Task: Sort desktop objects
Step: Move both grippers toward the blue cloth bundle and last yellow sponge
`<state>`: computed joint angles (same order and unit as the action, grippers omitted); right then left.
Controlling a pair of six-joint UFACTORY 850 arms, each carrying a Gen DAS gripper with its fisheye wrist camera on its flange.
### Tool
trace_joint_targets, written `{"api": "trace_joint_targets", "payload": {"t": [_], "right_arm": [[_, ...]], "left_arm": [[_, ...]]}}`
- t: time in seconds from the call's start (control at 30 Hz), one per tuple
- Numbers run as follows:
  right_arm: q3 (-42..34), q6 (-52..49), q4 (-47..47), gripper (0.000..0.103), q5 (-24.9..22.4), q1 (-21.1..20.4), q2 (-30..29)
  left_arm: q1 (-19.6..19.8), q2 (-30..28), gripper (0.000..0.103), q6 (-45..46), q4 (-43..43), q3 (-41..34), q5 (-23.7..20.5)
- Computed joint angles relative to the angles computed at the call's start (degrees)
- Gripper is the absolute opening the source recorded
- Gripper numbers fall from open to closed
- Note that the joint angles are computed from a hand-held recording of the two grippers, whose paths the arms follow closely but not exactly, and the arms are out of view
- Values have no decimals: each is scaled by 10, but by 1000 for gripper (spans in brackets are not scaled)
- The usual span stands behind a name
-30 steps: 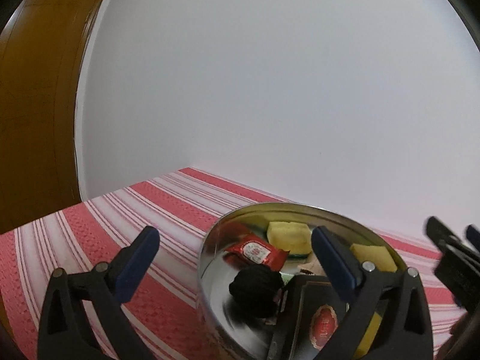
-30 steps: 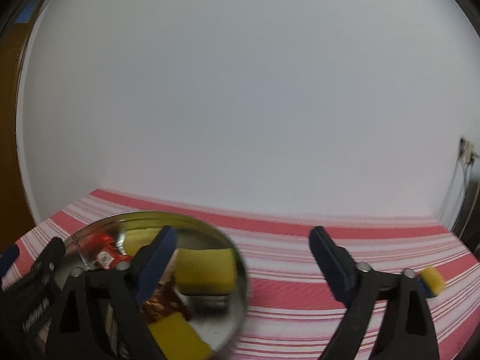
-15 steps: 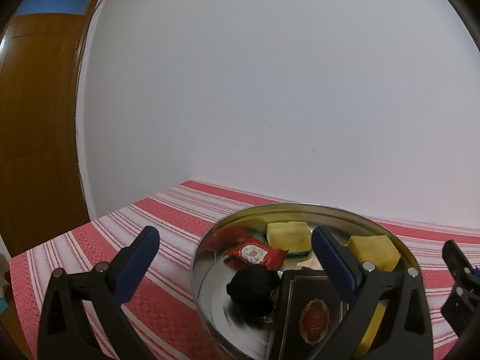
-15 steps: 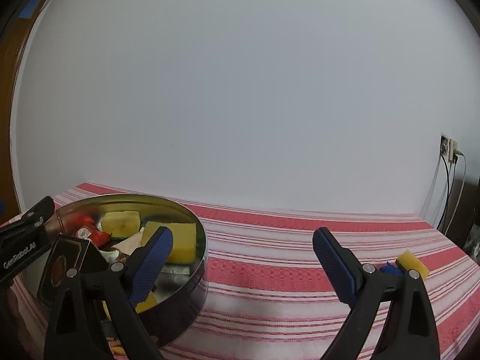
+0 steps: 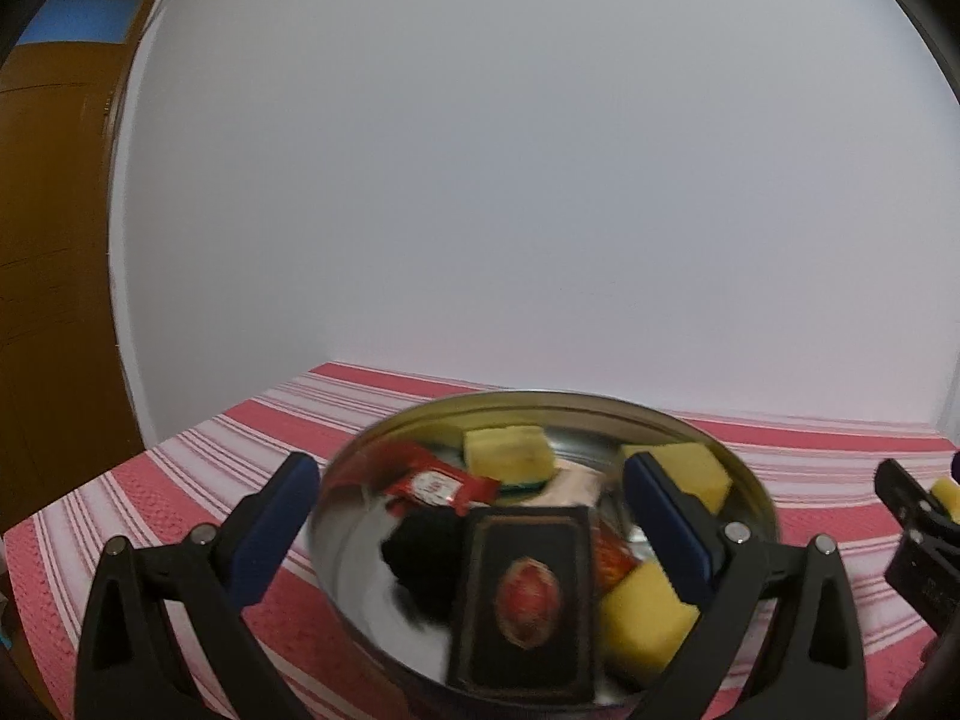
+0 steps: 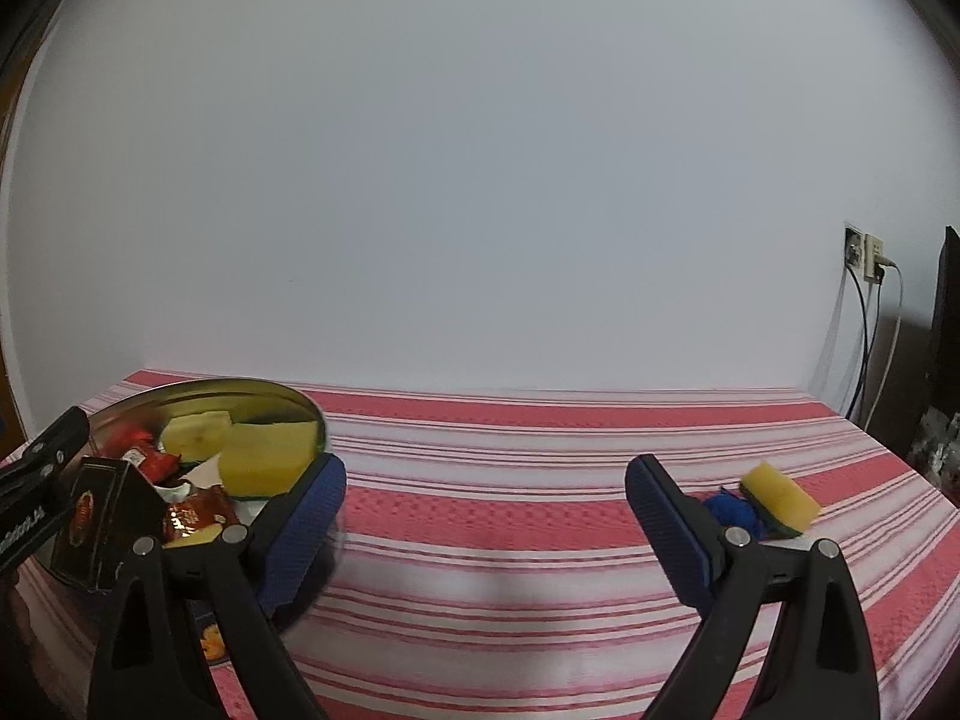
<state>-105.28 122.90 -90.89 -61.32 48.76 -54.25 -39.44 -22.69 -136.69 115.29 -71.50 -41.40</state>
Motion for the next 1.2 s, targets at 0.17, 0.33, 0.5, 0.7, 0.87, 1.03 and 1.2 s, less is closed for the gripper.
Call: {"api": "trace_joint_targets", "payload": {"t": [0.17,0.33,0.5,0.7,0.87,1.03,1.2], "right_arm": [[18,2,-3,96,-10,-1,9],[58,20,0,96,-25,2,33],[83,35,7,96,-35,-2,47],[135,53,26,96,-48,-13,78],[202,81,49,96,-56,-30,120],[278,124,74,96,-27,-62,173],[338,141,75,96,105,-113,220]], "left_arm": [[-16,0,102,-2,14,-1,9],[-29,1,102,-14,22,-2,22],[-47,-4,102,-6,28,-9,33],[-61,-22,102,14,24,-38,63],[-72,-42,102,34,19,-70,104],[-80,-76,102,131,-68,-128,166],[-89,-120,102,310,-247,-198,233]]}}
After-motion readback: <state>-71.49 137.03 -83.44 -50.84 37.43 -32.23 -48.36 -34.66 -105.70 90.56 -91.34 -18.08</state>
